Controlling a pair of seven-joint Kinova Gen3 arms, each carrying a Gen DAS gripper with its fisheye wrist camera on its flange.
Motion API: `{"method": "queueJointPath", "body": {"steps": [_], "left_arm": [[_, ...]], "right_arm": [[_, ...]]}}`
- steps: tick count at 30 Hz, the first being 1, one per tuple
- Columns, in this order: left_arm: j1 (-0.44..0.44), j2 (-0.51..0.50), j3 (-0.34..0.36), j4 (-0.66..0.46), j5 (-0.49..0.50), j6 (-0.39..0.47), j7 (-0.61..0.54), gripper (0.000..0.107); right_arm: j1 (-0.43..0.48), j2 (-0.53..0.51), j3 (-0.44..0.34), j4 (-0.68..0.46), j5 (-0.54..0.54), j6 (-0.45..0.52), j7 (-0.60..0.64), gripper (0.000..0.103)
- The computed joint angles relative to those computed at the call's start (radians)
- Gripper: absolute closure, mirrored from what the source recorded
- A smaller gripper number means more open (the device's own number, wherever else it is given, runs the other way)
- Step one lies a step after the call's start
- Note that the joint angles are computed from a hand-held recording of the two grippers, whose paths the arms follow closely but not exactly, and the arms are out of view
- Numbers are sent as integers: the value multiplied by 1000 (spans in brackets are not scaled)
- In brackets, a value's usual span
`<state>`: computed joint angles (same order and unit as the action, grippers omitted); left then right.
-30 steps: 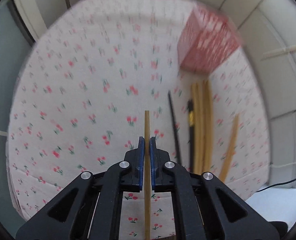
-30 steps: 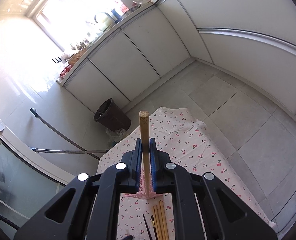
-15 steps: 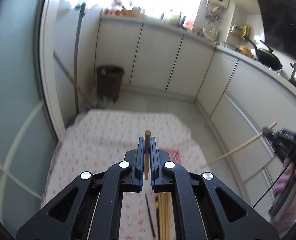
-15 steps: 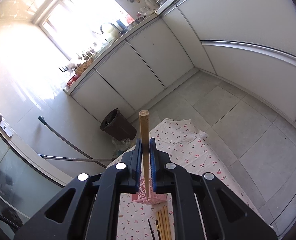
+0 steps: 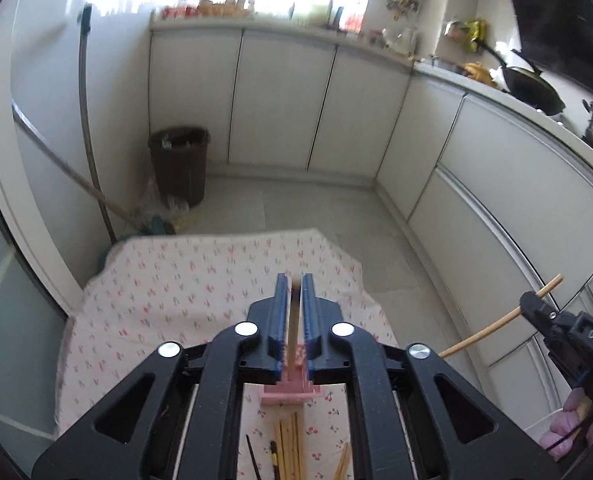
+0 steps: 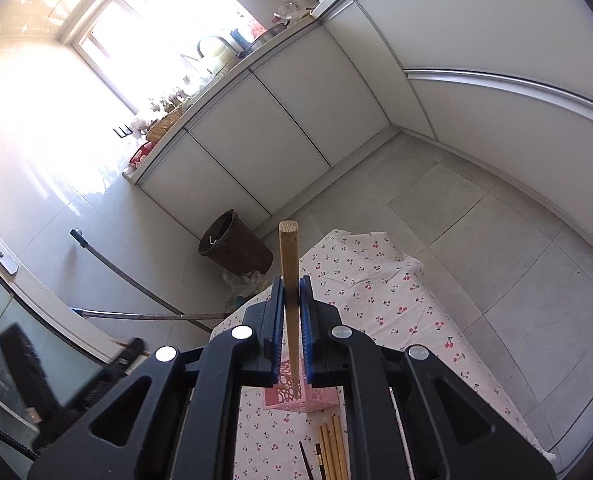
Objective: Organize utensils
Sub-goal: 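Lower the left chopstick into the pink holder while the right gripper carries its own, then open the left gripper to release the chopstick into the holder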
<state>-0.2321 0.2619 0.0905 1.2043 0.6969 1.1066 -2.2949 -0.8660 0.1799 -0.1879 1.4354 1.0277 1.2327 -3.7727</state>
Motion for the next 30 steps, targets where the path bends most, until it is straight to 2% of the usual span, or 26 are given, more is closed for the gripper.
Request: {"method": "queueJointPath", "body": {"steps": [2,3,5,9,16,22,25,26,29,30], "left_arm": [[-53,12,25,12,34,10,5,69],[-80,5,27,38,71,-2,-17,66],[-96,-10,-16,74,131,-12,-43,65],[-139,-3,-40,91,182,6,-35,62],[-137,52,-33,42,108,54,22,61],[-130,53,-23,66,78,43,2,60],[-134,47,-19,73,77,55,-20,55],[-135,42,-20,81,80,50,-27,54],[-139,20,-24,106,93,47,-63,53],[-140,8,-26,121,100,44,-79,51]], "right_arm": [[4,10,3,-12,0,-7,8,95],[4,15,6,-19,1,-8,14,95],[2,29,13,-38,3,-7,33,95],[-11,78,36,-110,1,12,103,95],[-38,192,116,-248,-38,22,241,94],[-14,240,159,-244,-118,-115,277,91],[-35,245,178,-248,-128,-127,296,83],[-49,251,183,-262,-126,-108,312,76],[-83,264,191,-301,-128,-44,365,73],[-89,268,191,-314,-136,-27,384,68]]}}
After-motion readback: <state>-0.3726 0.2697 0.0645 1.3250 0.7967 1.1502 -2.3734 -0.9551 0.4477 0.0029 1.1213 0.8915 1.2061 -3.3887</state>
